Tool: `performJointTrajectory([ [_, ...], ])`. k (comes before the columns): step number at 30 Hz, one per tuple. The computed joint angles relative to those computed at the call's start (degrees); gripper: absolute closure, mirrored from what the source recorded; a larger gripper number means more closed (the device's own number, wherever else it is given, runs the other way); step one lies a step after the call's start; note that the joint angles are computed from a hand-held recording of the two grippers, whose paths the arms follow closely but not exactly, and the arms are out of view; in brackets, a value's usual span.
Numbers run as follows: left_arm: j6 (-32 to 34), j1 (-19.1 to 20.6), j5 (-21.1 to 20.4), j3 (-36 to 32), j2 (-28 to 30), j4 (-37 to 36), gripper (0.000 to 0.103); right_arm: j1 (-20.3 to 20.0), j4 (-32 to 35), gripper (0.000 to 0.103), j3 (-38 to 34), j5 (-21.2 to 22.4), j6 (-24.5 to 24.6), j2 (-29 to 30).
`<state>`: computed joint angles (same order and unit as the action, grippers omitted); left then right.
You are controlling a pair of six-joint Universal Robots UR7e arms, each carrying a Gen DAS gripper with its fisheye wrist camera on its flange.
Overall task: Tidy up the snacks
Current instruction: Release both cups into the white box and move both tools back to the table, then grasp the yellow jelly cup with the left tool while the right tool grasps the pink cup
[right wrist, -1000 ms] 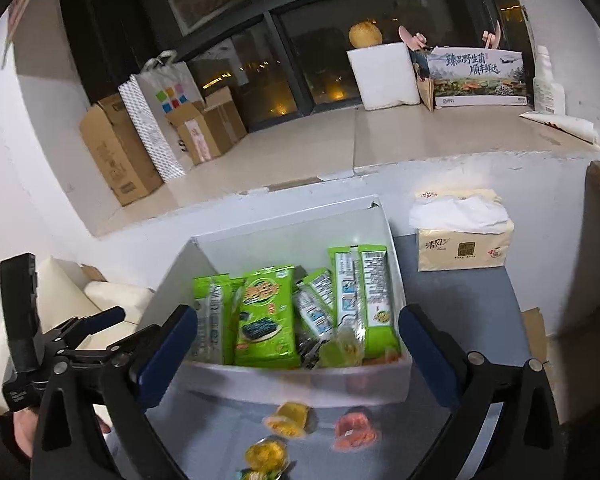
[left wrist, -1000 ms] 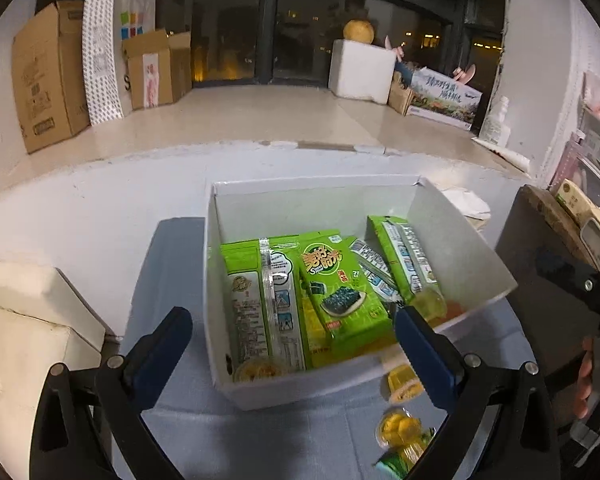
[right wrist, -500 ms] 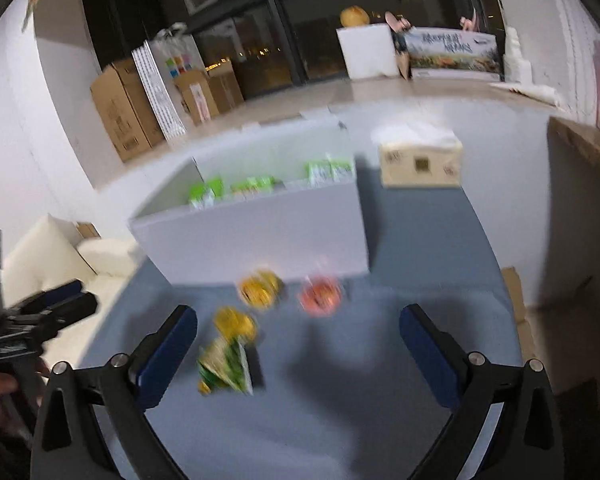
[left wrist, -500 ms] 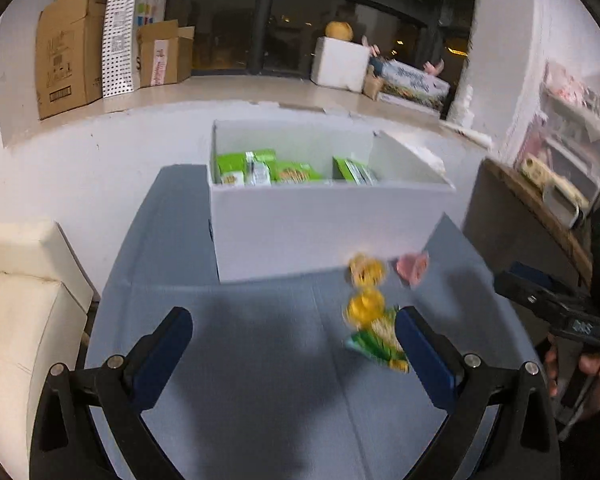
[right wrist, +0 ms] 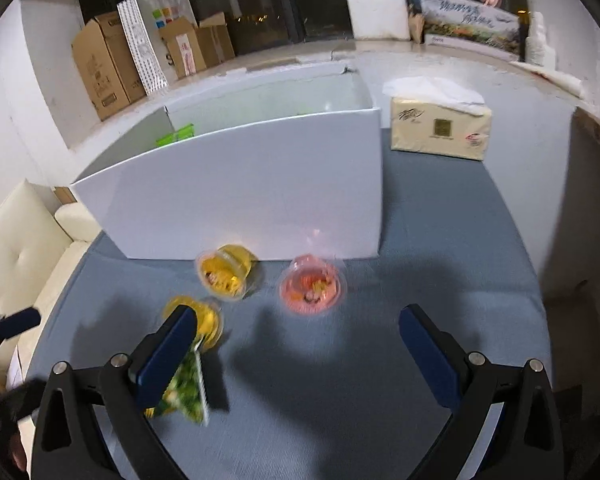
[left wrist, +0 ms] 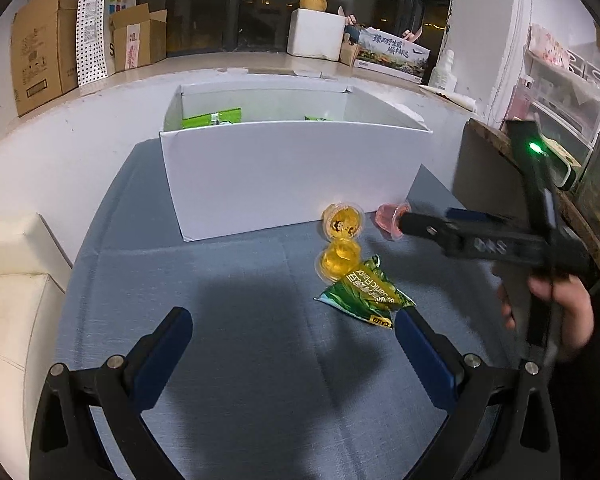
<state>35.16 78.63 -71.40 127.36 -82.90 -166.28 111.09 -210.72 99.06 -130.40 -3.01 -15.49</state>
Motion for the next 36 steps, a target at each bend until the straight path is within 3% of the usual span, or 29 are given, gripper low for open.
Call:
performJointTrajectory([
  [6, -0.3, 0.6, 0.2, -0.7, 1.0, 0.6, 0.000, -1.8, 4.8, 0.006, -2.9, 2.0, 1.0, 0.3],
  [7, -0.2, 0.7, 0.3, -0.8, 1.1, 0.7, 0.000, -1.9, 5.9, 0.012, -3.1, 1.9, 1.6, 0.2],
  [8, -0.2, 0.8, 0.4, -0.9, 1.3, 0.9, 0.000, -2.1, 6.7, 0.030, -3.3, 2.0, 1.8, 0.3],
  [10, -0.6, 0.9, 0.6, -1.3, 1.9, 1.1, 0.000, -2.3, 8.9, 0.052, -3.9, 0.8, 2.5, 0.3],
  [20, -3.4, -0.9, 0.7, -3.9, 5.7, 3.7, 0.000, -0.8, 0.1, 0.052, 2.7, 4.1, 1.1, -1.8],
  [30, -6.4, -4.8, 7.0, -7.6, 16.3, 0.3, 0.000, 4.0, -11.8, 0.052, 11.6, 2.1, 1.6, -4.0],
  [32, -7.0, -3.9, 6.1, -8.5, 17.3, -0.1, 0.009, 4.3, -13.8, 0.052, 13.2, 2.4, 2.0, -4.3],
  [33, -7.7, -3.3, 5.4, -9.2, 17.4, 1.1, 0.021, 4.5, -14.2, 0.052, 13.6, 2.3, 2.1, -4.4],
  [36, -8.6, -2.2, 5.2, -10.6, 18.2, 3.9, 0.041, 4.7, -14.9, 0.052, 14.0, 1.8, 1.9, -4.2],
])
